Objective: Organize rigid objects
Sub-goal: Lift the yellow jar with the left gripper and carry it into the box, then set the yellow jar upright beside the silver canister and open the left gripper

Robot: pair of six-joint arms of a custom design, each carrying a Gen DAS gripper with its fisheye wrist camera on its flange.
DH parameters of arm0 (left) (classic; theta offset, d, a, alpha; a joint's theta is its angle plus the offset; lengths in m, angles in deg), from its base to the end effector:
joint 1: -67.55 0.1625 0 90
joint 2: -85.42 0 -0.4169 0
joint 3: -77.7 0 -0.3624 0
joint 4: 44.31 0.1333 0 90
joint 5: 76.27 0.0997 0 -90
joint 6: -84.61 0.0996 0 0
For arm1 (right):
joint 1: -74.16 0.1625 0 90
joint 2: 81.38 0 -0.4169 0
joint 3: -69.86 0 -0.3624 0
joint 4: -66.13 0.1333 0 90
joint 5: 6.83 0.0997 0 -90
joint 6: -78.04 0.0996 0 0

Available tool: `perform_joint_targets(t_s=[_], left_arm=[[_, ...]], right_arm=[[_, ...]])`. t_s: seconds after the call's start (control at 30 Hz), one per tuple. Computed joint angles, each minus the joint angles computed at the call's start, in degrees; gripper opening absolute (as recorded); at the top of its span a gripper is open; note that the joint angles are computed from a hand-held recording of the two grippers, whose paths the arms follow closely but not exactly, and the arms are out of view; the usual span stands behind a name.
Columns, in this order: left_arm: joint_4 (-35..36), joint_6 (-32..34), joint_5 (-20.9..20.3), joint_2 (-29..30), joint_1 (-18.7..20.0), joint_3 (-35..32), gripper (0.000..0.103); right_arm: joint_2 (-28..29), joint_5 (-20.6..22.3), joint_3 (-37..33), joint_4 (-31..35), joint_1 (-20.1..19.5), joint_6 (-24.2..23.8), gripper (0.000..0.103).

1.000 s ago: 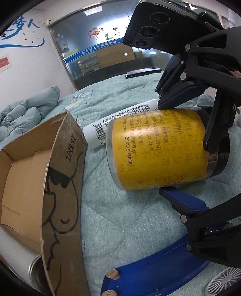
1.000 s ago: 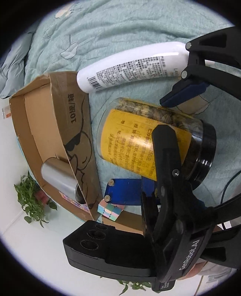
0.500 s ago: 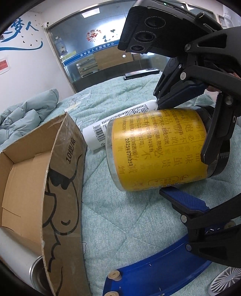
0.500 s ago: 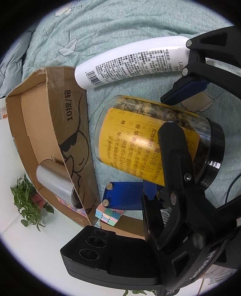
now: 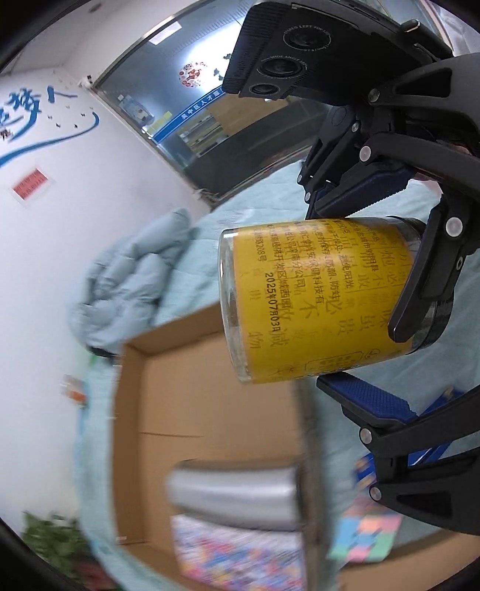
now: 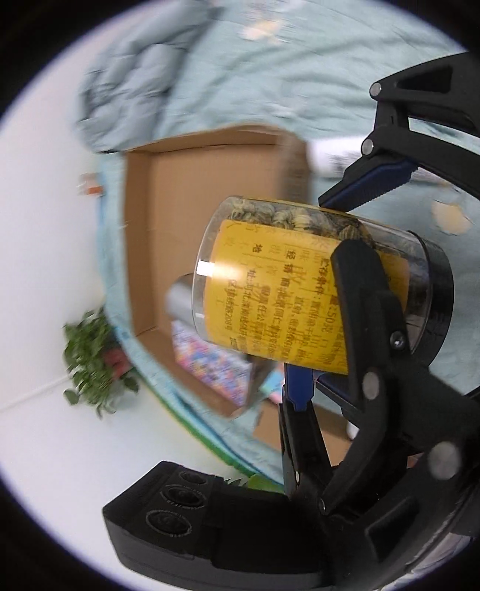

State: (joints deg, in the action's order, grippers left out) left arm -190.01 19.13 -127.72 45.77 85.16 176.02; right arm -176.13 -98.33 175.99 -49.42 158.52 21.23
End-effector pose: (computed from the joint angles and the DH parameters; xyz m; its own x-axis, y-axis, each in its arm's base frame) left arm -0.5175 -0.3692 0.0360 -0.9514 0.0385 -0.3054 0.2078 0.8125 -0.5447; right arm 0.0866 -0.4525 0.4343 -0.6240 -0.7502 0.2188 -0.7798 0.6157 -0.1128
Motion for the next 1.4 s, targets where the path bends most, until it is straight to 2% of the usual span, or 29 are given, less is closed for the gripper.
perform_joint_targets(t_s=[0.17,0.37,0.5,0.67,0.97,1.13,1.27,1.4], left_arm=[[4.93,1.60,4.47,-2.54,-0.60,-2.30,0.083],[9.38,3.49,6.66,-3.24,0.57,-6.01,0.083],[9.03,5.23,5.67,-3.17,3.07,-7.06,0.083],[6.69,6.60,2.27,-2.33,7.22,-6.45,0.083],[2.41,4.73,-3.62,-0.24,13.41,-2.40,0.083],[7.09,2.08,-3.54,0.86,15.37,-3.15,0.080],[9.52,1.99,-2.69,1.62,15.70,-3.75,0.081],[14.27,0.79,-0.88,2.23,15.19,-5.49,0.081]], right_arm=[[2.15,2.99,-2.56,-1.67,3.87,1.13,0.088],[5.29,4.42,-5.24,-2.36,6.21,1.69,0.088],[8.35,3.38,-7.03,-2.45,7.27,3.28,0.088],[12.78,0.55,-9.37,-1.27,7.50,5.86,0.088],[18.97,-3.04,-10.07,0.48,5.00,9.51,0.087],[21.43,-4.10,-10.44,2.20,3.84,12.58,0.084],[23.52,-7.59,-10.26,1.49,3.36,15.82,0.080],[23.98,-5.81,-10.86,3.99,2.94,16.99,0.081]])
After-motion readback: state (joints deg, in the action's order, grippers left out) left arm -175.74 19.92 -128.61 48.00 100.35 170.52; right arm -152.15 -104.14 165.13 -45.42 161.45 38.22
